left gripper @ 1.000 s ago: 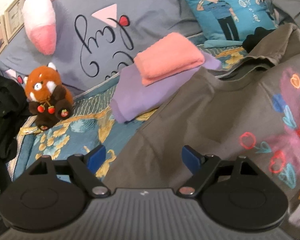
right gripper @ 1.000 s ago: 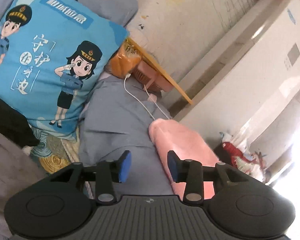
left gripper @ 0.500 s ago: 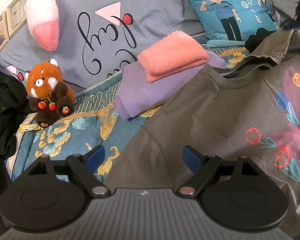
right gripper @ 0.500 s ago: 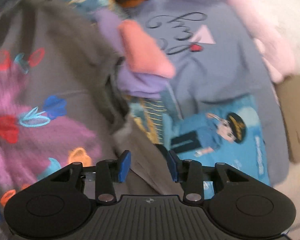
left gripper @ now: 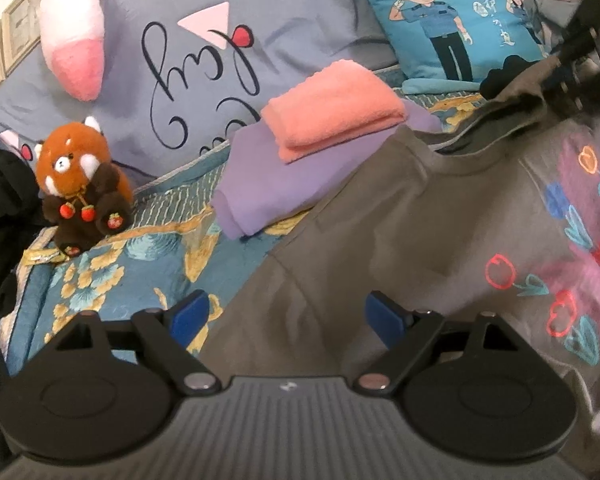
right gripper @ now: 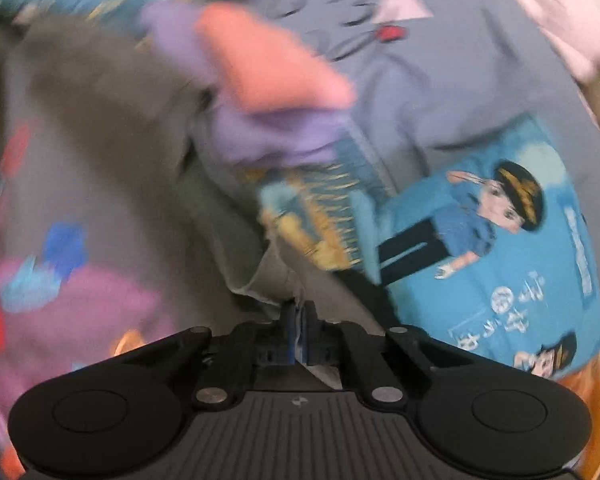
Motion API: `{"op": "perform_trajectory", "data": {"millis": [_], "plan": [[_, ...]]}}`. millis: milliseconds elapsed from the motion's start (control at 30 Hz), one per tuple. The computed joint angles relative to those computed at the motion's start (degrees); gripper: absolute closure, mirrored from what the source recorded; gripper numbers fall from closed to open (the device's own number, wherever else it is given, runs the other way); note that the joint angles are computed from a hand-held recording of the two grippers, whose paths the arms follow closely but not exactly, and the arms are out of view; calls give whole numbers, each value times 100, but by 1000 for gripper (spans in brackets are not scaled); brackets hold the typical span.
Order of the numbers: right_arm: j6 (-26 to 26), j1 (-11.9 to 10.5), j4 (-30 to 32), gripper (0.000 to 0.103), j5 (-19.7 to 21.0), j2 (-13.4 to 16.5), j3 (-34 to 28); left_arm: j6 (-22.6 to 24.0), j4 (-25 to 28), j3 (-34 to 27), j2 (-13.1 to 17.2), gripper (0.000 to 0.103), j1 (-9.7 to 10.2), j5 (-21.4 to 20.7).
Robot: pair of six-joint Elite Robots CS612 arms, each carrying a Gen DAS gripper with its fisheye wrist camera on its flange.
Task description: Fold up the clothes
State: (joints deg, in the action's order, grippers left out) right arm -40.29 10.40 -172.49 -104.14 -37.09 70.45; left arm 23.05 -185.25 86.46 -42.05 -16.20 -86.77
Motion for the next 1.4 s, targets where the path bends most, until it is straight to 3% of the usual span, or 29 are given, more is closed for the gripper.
{"op": "perform_trajectory", "data": {"millis": [233, 400, 467, 600, 767, 867, 1067, 1267, 1367, 1400], "plan": [[1300, -88, 85, 101, 117, 29, -581, 36, -126, -245, 121, 13, -11, -24], [1336, -76, 245, 101, -60, 114, -853, 29, -88, -627, 327, 13, -7, 172], [1323, -83, 238, 101, -40, 109, -814, -93, 73, -831, 420, 13, 72, -55], [1274, -98, 138, 101, 16, 53, -663, -118, 749, -1245, 577, 14, 369, -1478], [1248, -119, -115, 101, 127, -54, -441, 231, 1495, -1769, 801, 14, 523, -2252], [1239, -131, -423, 101, 199, -180, -218, 201, 1961, -2112, 951, 14, 544, -2425], [1157, -148, -797, 101, 292, -432, 190, 798, 2837, -2464, 1081, 14, 508, -2924], [1122, -154, -864, 100, 359, -541, 389, 741, 3921, -2916, 1257, 16, 454, -2883], [1052, -146, -917, 100, 338, -535, 431, 797, 4053, -2960, 1271, 27, 457, -2940], [1067, -147, -925, 100, 339, -532, 438, 867, 4099, -2948, 1253, 37, 463, -3002]]}}
